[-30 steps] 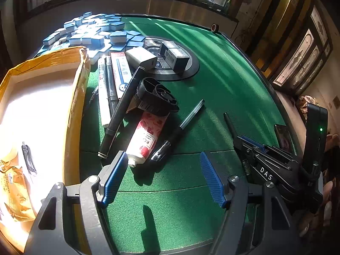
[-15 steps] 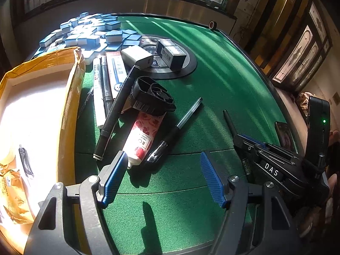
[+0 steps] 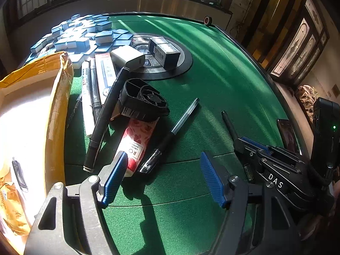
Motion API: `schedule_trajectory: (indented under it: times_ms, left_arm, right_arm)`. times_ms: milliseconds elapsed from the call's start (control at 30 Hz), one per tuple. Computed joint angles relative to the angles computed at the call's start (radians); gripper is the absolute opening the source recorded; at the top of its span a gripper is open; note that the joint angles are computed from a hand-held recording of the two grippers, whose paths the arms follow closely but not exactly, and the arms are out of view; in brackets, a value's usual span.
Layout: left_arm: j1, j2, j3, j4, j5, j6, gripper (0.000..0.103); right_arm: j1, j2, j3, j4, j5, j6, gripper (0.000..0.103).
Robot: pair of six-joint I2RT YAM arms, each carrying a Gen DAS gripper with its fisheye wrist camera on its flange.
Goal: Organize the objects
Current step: 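Hold the black marker in the right gripper while the left gripper approaches the clear pen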
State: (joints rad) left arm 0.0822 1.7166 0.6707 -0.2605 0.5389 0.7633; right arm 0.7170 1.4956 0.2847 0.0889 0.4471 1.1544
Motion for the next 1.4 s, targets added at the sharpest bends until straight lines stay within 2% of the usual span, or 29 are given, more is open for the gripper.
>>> schedule_trajectory:
  times_ms: [433,633,800,967,1067,1200,1333,1400]
  left_arm:
    - [-0.107,0.056,0.006,0.062,-0.028,-0.016,0.068]
    - [-0.140,0.090,0.011,0.078,-0.076,-0.044,0.055]
    - [-0.127,0.096,0.003,0.106,-0.077,-0.076,0.042]
    - [-0.106,0.086,-0.019,0.141,-0.085,-0.086,0.022]
    - [-0.079,0.076,-0.035,0.139,-0.076,-0.057,0.019]
    - [-0.038,0.057,-0.043,0.092,-0.072,-0.022,0.013]
    - [0.017,0.086,0.033,-0.108,-0.036,0.023,0.010]
    - [0.022,0.075,0.027,-0.122,-0.032,0.036,0.010]
  right_arm:
    - [-0.014,-0.014,-0.021,0.028,-0.014,-0.009,0.008]
    - [-0.016,-0.014,-0.025,0.037,-0.015,-0.008,0.008]
    - [-0.017,-0.014,-0.026,0.038,-0.015,-0.007,0.008]
    - [-0.019,-0.013,-0.023,0.033,-0.013,-0.011,0.009]
    - [-0.020,-0.013,-0.023,0.033,-0.015,-0.013,0.009]
    - [-0.021,-0.014,-0.023,0.030,-0.014,-0.014,0.009]
    - [-0.022,-0.016,-0.023,0.031,-0.016,-0.014,0.009]
    - [-0.023,-0.015,-0.023,0.029,-0.015,-0.016,0.009]
